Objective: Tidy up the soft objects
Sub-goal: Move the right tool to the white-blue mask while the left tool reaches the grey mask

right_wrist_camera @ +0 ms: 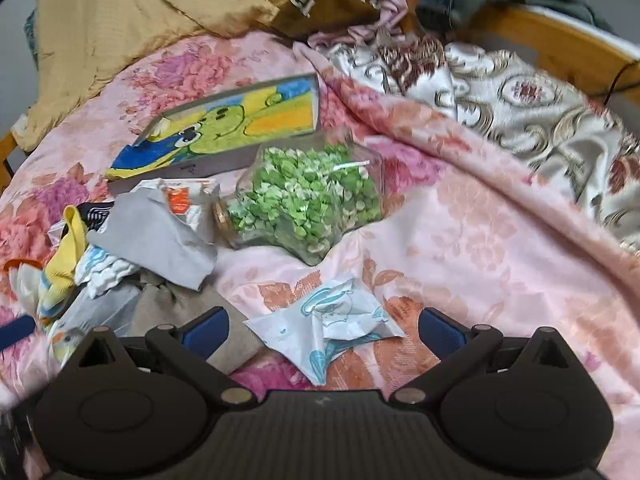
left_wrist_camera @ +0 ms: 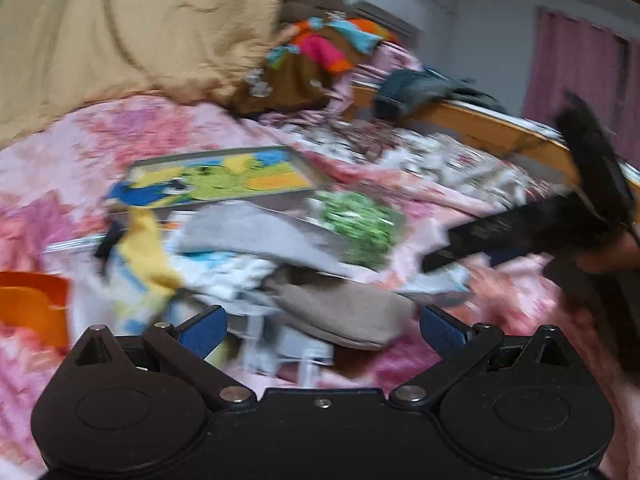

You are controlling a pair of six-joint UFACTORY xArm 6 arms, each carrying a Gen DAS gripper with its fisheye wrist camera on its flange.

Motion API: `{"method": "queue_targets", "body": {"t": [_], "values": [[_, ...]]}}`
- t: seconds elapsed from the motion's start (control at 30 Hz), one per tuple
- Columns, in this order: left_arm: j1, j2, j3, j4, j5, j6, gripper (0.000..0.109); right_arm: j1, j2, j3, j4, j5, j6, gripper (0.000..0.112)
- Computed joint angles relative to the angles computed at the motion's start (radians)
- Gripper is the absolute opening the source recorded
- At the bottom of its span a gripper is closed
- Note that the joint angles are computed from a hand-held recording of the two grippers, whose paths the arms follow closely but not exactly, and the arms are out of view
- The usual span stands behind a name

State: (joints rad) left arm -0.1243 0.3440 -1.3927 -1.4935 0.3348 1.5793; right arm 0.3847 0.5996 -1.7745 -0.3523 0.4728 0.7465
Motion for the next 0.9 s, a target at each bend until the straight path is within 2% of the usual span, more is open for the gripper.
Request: {"method": "queue_targets", "body": {"t": [0.2,0.37,0.53,0.6,0.9], "values": [[0.007,0.059,-0.052,0.139,0.124,-0.191,0.102,-0.008,0.07,-0.085,0.144,0.039,-0.056,0.101],[0.034,0.124,-0.133,0.157,0.237,-0.31,0.102,-0.021,0.108,-0.123,0.241,0.035,-0.067,0.094],[0.058,0.191,-0.219,0.238,0.32,-0.478,0.101,-0.025,0.119,-0.126,0.249,0.013,-0.054,0.091],[0.07,0.21,-0.245,0.248,0.344,-0.536,0.1,-0.025,0.125,-0.133,0.258,0.014,-0.059,0.09],[0.071,0.219,-0.258,0.277,0.345,-0.589,0.097,-0.019,0.14,-0.151,0.257,0.02,-0.07,0.083]]}}
